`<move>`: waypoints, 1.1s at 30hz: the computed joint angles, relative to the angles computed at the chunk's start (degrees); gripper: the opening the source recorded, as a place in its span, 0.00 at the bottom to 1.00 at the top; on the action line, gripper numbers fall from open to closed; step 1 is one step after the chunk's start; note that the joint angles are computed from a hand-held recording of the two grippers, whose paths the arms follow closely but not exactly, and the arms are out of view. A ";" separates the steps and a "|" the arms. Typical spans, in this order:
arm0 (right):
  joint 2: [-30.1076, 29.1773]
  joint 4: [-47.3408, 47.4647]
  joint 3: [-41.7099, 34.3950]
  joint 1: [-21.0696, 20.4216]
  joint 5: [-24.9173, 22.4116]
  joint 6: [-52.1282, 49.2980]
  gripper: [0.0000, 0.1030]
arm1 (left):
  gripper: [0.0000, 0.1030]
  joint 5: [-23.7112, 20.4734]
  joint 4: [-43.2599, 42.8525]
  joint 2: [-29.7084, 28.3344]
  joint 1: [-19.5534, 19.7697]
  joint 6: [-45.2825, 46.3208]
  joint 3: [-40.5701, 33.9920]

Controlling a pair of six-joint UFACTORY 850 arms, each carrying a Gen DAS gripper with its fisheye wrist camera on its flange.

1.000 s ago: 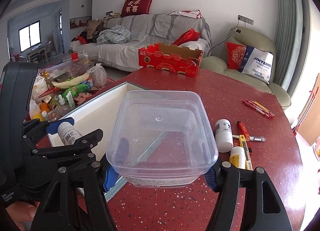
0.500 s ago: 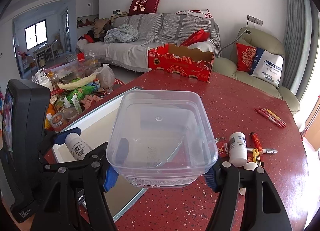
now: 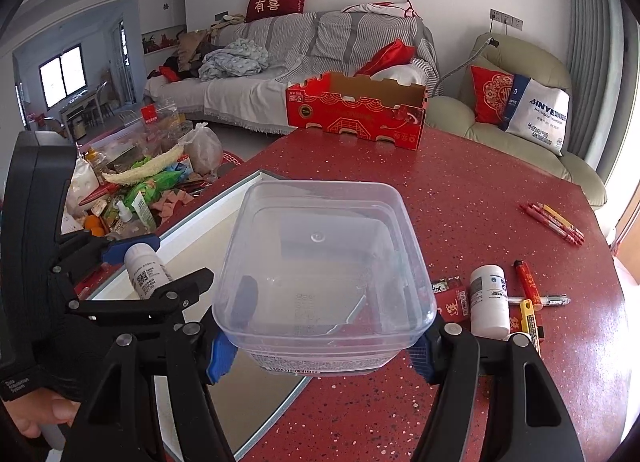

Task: Organize rigid objects
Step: 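Lower and release the bottle into the white tray while the right tool drops the box in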

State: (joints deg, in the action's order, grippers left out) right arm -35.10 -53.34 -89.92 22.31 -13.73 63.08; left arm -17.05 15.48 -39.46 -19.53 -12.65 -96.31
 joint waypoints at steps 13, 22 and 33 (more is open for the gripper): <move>-4.43 15.30 -7.28 -0.53 -2.43 -15.90 0.68 | 0.63 -6.43 -12.02 -6.15 0.82 12.36 -9.22; -6.46 23.55 -10.91 -1.65 -3.15 -24.11 0.68 | 0.63 -10.77 -11.45 -9.45 0.94 12.60 -15.02; -8.11 27.15 -13.70 -2.02 -4.58 -27.85 0.68 | 0.63 -13.46 -11.43 -13.05 0.34 15.24 -21.45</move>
